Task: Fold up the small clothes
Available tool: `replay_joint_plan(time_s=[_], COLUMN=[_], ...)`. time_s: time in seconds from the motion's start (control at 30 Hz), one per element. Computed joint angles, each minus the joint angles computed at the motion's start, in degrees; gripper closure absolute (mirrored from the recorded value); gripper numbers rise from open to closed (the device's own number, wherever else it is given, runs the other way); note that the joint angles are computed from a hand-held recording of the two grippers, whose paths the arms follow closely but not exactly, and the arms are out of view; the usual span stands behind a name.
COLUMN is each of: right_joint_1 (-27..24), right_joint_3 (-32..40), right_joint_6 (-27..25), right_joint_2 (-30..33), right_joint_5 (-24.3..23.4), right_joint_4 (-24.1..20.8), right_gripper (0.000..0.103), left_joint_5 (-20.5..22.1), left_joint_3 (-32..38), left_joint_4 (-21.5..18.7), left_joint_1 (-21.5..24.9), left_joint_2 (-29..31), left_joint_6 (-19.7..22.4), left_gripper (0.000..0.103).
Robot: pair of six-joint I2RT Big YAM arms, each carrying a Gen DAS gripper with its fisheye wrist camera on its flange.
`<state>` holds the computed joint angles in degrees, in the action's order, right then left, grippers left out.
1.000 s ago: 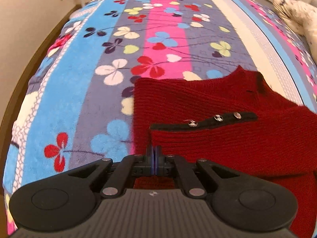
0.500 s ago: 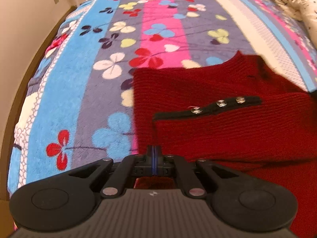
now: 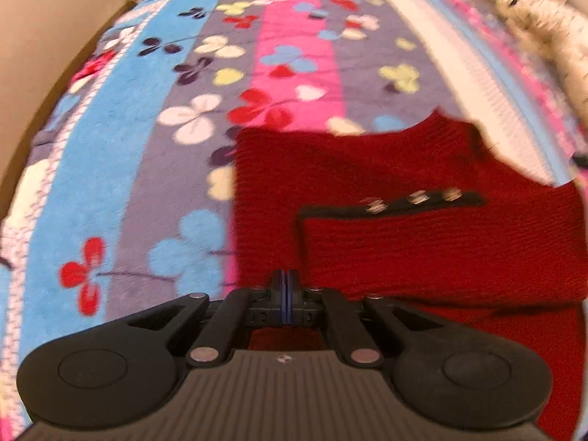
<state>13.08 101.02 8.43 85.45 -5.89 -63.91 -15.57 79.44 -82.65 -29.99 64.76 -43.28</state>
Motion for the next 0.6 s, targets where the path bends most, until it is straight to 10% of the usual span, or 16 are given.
replay_joint_plan(time_s=[0.1, 0.17, 0.27, 0.4, 0.6], right_joint_1=[-3.41, -4.57, -4.09, 2.17, 19.42], right_joint_3=[-1.70, -5.16, -11.69, -20.21, -24.86], right_joint_6=[2.97, 1.20, -3.22, -12.41, -16.45], right_joint_2=[-2.40, -5.83, -12.03, -20.63, -21.47], right_joint_5=[-7.88, -10.50, -9.25, -3.73, 0.28], right_joint_4=[-1.28, -0.43, -0.24, 3.20, 7.47], right_gripper=[0.086, 0.059, 0.043, 0.021, 0.018], left_joint_5=[-0.55, 2.73, 1.63, 0.28, -2.54], left_joint_3=[1.19, 1.81, 3.36, 3.99, 3.29], left_joint_4=[1.92, 3.40, 3.10, 0.50, -4.62], left_joint_1=[-0.55, 0.39, -0.35, -0.34, 0.39], left_joint_2=[0.74, 1.68, 3.69, 3.80, -1.43], left_joint_6=[0.48, 1.24, -0.09, -4.75, -11.25], left_gripper=[0.101, 0.064, 0.048, 0.034, 0.024])
